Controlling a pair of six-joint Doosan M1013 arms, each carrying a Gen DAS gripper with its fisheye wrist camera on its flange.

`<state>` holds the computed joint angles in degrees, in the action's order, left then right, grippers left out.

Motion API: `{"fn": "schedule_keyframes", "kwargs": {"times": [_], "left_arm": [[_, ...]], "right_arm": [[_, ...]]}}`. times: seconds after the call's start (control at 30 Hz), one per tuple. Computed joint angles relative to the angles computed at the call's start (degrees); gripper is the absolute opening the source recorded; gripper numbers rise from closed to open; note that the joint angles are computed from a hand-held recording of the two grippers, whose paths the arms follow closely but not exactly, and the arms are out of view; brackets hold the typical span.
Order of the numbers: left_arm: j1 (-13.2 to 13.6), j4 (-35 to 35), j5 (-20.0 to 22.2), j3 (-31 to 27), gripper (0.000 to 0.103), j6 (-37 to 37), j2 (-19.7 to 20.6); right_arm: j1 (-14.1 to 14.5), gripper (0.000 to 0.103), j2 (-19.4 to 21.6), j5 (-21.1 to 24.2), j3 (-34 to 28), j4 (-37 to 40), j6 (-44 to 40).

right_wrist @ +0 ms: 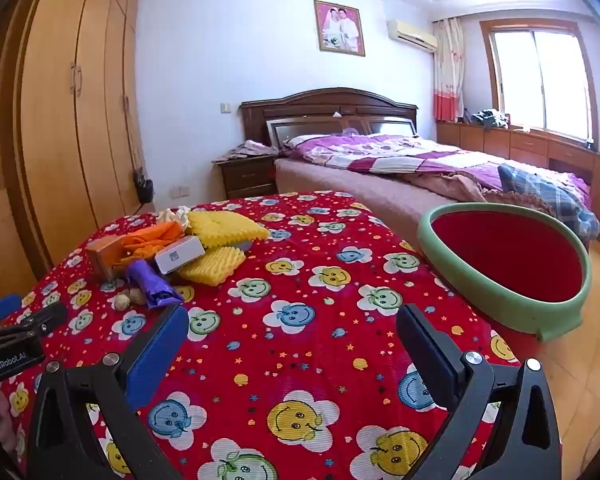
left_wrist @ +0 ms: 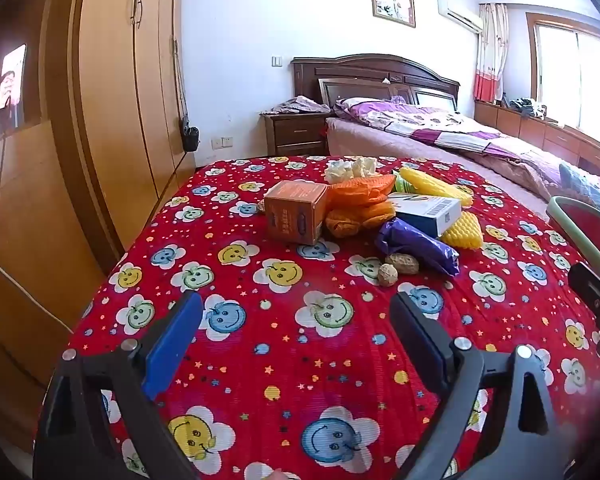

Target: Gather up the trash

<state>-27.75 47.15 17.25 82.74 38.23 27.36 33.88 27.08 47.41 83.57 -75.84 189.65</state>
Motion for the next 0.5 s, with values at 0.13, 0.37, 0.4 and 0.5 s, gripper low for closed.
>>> {"fn": "schedule_keyframes", "kwargs": {"times": [0.13,0.37,0.4,0.5], "left_arm": [[0.04,0.18,-0.18,0.08,0.094,-0.38,-0.01],[0.41,-1.83,-0.34,-0.24,0.094,1.31,0.19],[0.04,1.02,-0.34,0.1,0.094,-0.91,-0.06],[0.01,1.82,-0.43,0.21,0.094,-1.71,-0.11]], "right_arm": [[0.04,0.103,0.04,0.11,-0.03,-0.12,-0.08],[0.08,0.103,0.08,0.24,-0.06,-0.24,-0.21],[0.07,0.103,0.07,0.2,-0.04,-0.23,-0.19],[0.1,0.103,0.1,0.33,-0.08,-0.27,-0.27]]}}
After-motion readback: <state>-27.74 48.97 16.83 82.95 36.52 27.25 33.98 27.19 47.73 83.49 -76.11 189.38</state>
